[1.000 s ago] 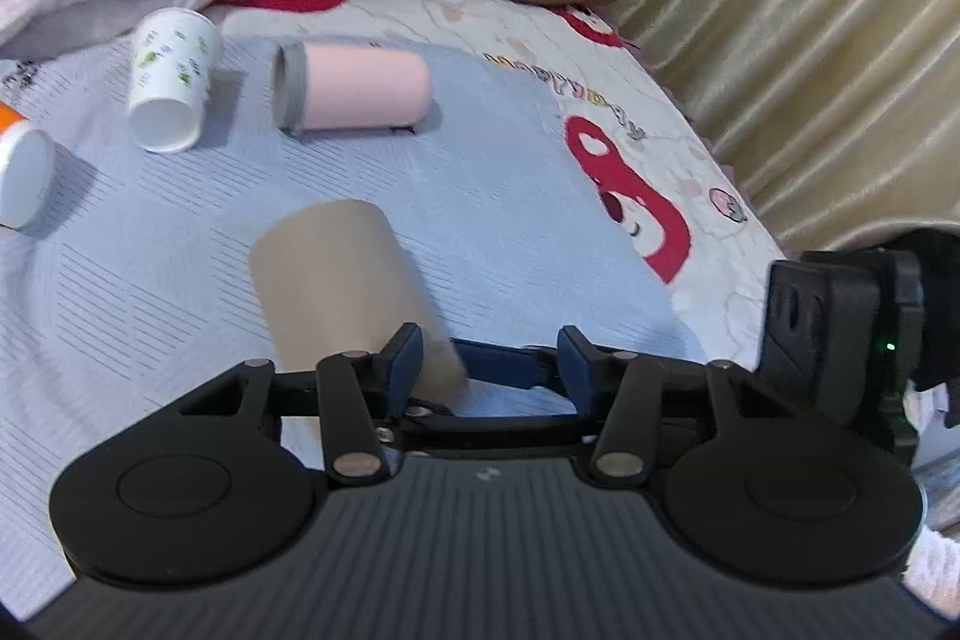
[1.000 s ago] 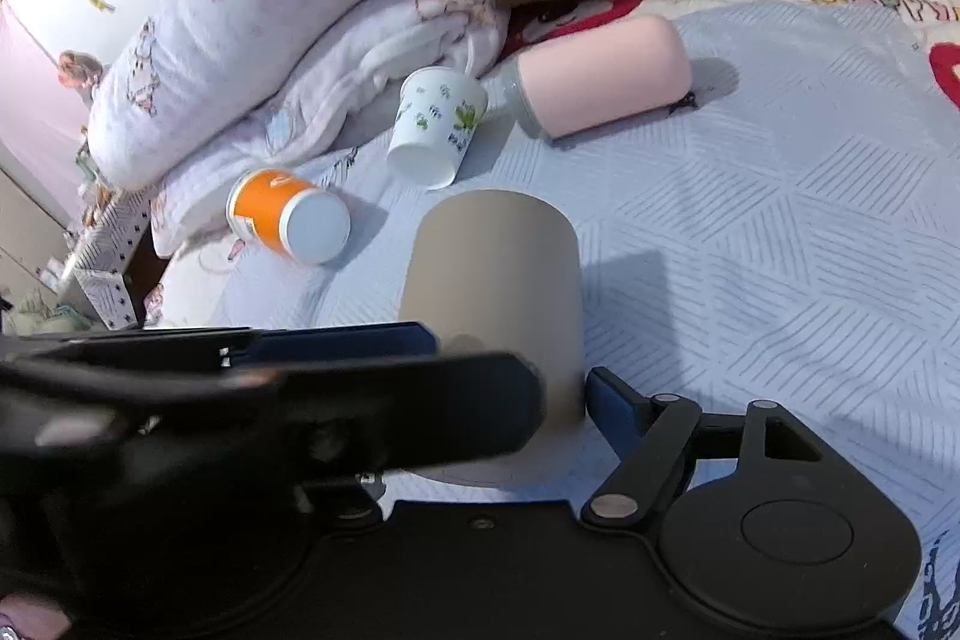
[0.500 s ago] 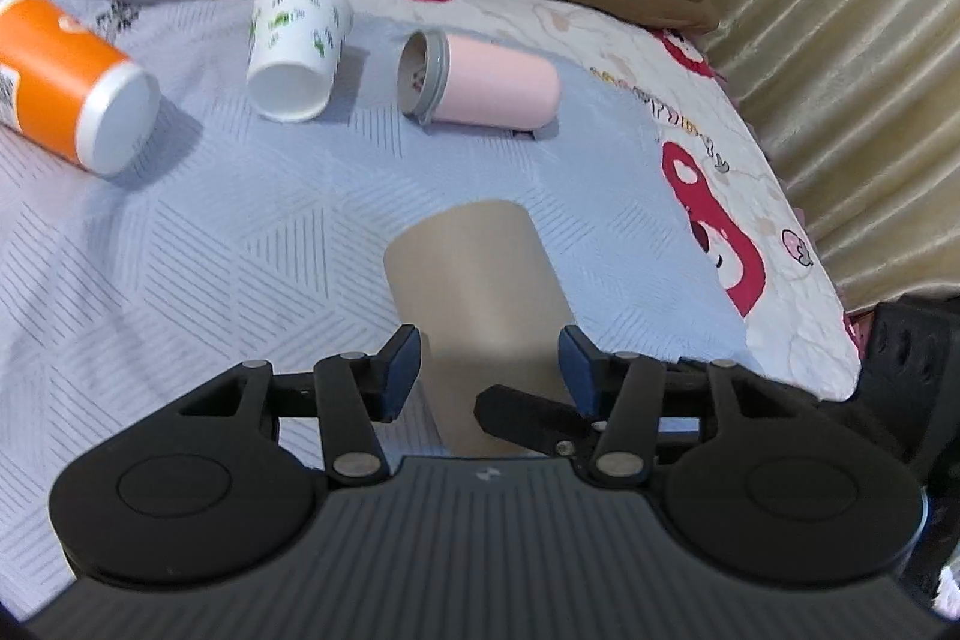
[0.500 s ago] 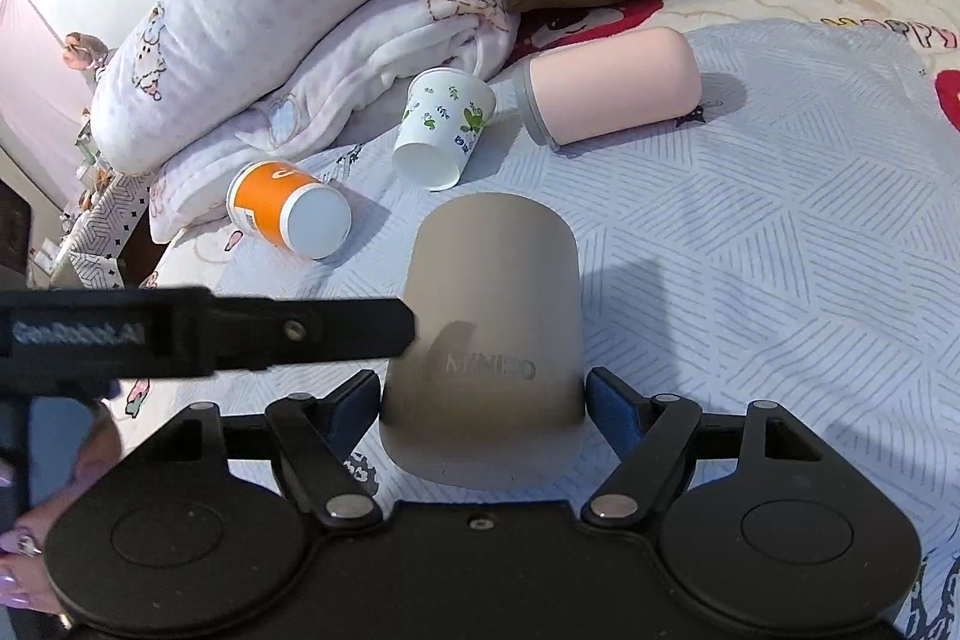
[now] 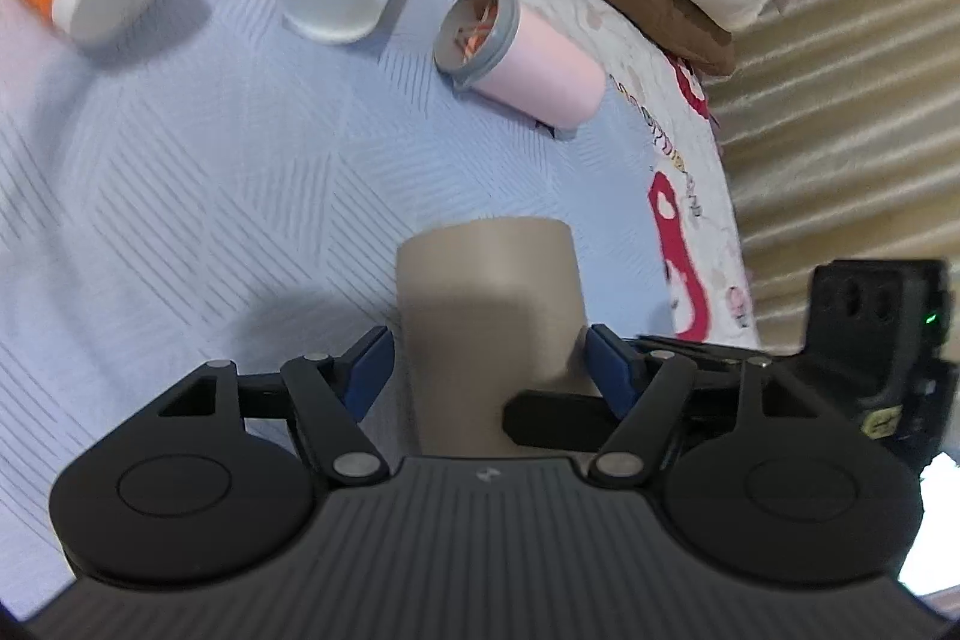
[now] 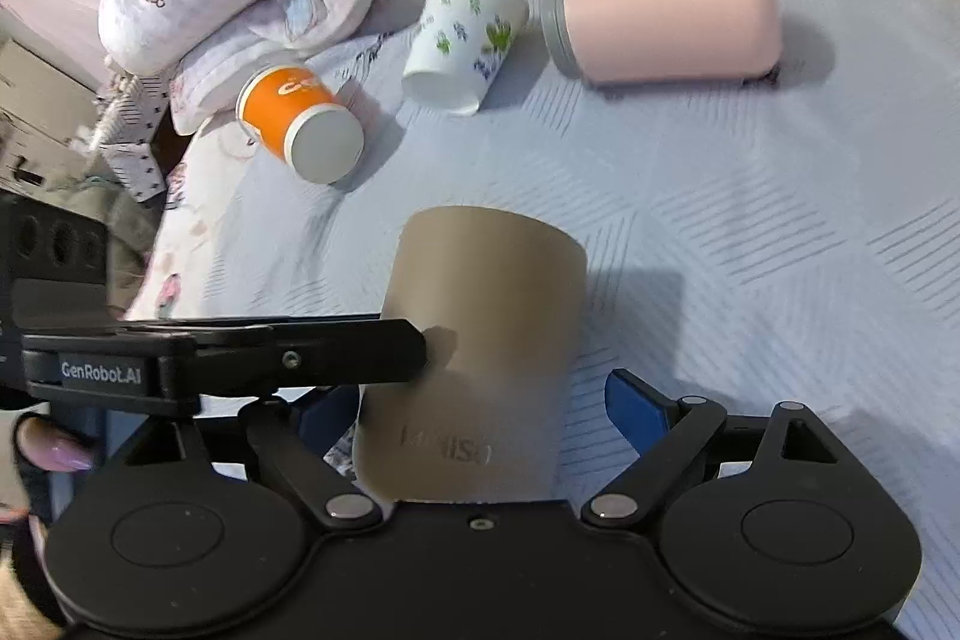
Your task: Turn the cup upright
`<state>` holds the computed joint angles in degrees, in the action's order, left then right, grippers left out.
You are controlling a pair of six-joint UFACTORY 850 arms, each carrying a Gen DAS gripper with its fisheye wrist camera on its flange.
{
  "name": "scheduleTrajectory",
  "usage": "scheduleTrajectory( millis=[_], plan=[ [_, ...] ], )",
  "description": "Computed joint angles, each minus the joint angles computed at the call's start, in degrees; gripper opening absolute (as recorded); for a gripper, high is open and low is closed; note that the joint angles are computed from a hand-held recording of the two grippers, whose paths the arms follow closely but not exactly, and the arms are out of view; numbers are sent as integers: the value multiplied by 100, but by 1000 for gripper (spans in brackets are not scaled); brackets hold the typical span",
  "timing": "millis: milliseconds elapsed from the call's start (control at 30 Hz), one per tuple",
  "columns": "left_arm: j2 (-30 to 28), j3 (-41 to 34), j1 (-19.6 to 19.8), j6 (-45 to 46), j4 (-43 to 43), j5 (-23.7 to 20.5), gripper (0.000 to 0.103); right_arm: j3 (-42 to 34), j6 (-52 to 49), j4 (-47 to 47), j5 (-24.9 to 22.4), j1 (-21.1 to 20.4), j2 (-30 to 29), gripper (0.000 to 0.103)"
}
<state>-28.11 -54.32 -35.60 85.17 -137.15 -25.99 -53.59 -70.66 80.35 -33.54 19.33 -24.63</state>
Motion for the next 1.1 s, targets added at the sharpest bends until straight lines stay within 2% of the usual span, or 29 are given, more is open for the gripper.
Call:
scheduleTrajectory(
  millis=[100,200,300,600,767,867,1000,1100],
  plan=[
    [-67,-63,-5,-141,160,-73,69,110,-370,354,-237,-96,-18,91],
    [-127,-148,1,-212,331,4,71,162,-631,694,-581,-191,-91,83],
    [-181,-208,14,-291,436,-5,72,200,-865,827,-614,-195,-80,83],
    [-121,-247,-169,711,-95,251,71,109,-1056,815,-881,-292,-297,87],
    [10,-183,-313,1431,-305,295,70,445,-1759,984,-430,-172,108,87],
    [166,-69,-435,2271,-865,429,69,680,-2482,1384,-36,-11,372,86],
    [387,123,-555,3567,-1934,503,67,935,-3985,2521,614,330,679,86],
    [487,160,-503,3598,-1877,476,66,1074,-4934,3427,687,419,802,86]
  ],
)
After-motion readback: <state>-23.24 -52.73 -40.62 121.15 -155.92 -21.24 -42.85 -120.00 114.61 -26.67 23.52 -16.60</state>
